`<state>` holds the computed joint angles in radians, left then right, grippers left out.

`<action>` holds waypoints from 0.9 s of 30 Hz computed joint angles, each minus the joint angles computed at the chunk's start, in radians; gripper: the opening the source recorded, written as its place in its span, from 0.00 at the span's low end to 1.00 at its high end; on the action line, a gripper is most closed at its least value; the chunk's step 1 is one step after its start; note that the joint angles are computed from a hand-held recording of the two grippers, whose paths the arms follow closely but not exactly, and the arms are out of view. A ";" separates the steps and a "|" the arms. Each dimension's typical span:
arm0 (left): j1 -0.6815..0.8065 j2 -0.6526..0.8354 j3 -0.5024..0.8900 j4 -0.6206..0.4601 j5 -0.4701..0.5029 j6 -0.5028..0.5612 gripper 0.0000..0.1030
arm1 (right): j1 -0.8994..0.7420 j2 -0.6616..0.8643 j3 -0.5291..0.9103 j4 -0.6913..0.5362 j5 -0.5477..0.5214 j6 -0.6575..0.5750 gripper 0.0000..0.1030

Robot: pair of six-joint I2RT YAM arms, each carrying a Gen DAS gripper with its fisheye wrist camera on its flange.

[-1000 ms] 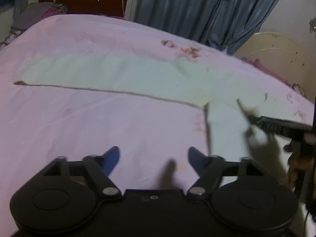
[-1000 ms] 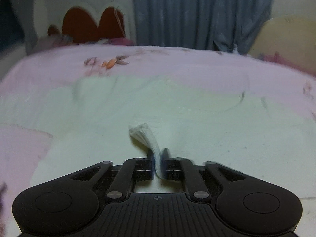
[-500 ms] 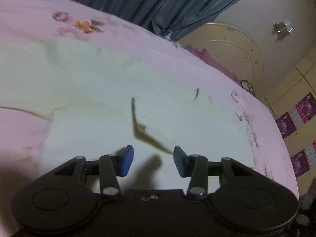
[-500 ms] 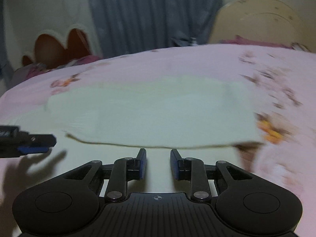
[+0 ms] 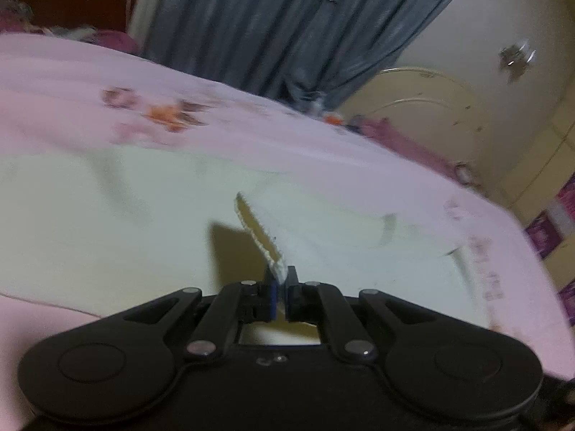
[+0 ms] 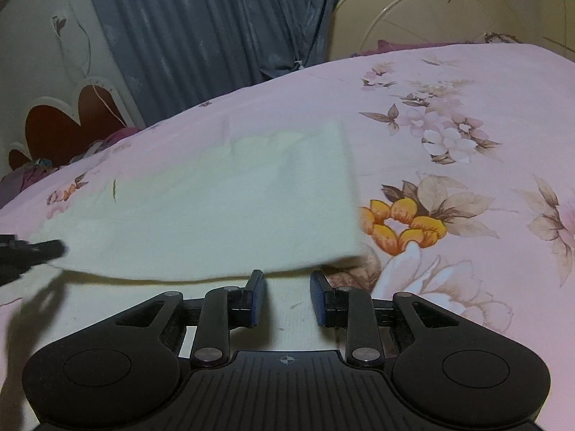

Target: Fold small clothes

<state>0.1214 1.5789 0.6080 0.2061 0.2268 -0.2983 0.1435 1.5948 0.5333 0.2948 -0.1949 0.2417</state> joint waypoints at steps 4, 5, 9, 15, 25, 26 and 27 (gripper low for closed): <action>0.063 0.041 0.004 -0.020 0.049 0.022 0.04 | -0.025 0.023 0.021 -0.013 -0.009 -0.005 0.27; 0.051 0.037 -0.002 -0.016 0.037 0.031 0.04 | -0.026 0.020 0.022 -0.015 -0.011 -0.011 0.27; 0.036 0.012 -0.030 0.021 0.013 0.002 0.04 | -0.001 0.034 0.043 -0.016 0.030 -0.057 0.27; 0.038 0.023 -0.050 0.045 -0.028 0.045 0.05 | 0.007 0.020 0.060 -0.077 0.100 -0.102 0.17; -0.125 -0.028 -0.051 0.062 -0.193 0.169 0.41 | 0.040 0.052 0.139 -0.099 0.037 -0.129 0.18; -0.134 0.030 -0.022 0.067 -0.203 0.172 0.41 | 0.058 0.093 0.161 -0.085 0.055 -0.130 0.17; -0.130 0.078 0.005 0.073 -0.208 0.173 0.40 | 0.070 0.122 0.176 -0.061 0.074 -0.134 0.17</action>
<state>-0.0082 1.6570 0.6134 0.2791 0.0192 -0.1257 0.2131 1.7164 0.7093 0.2340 -0.1209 0.1080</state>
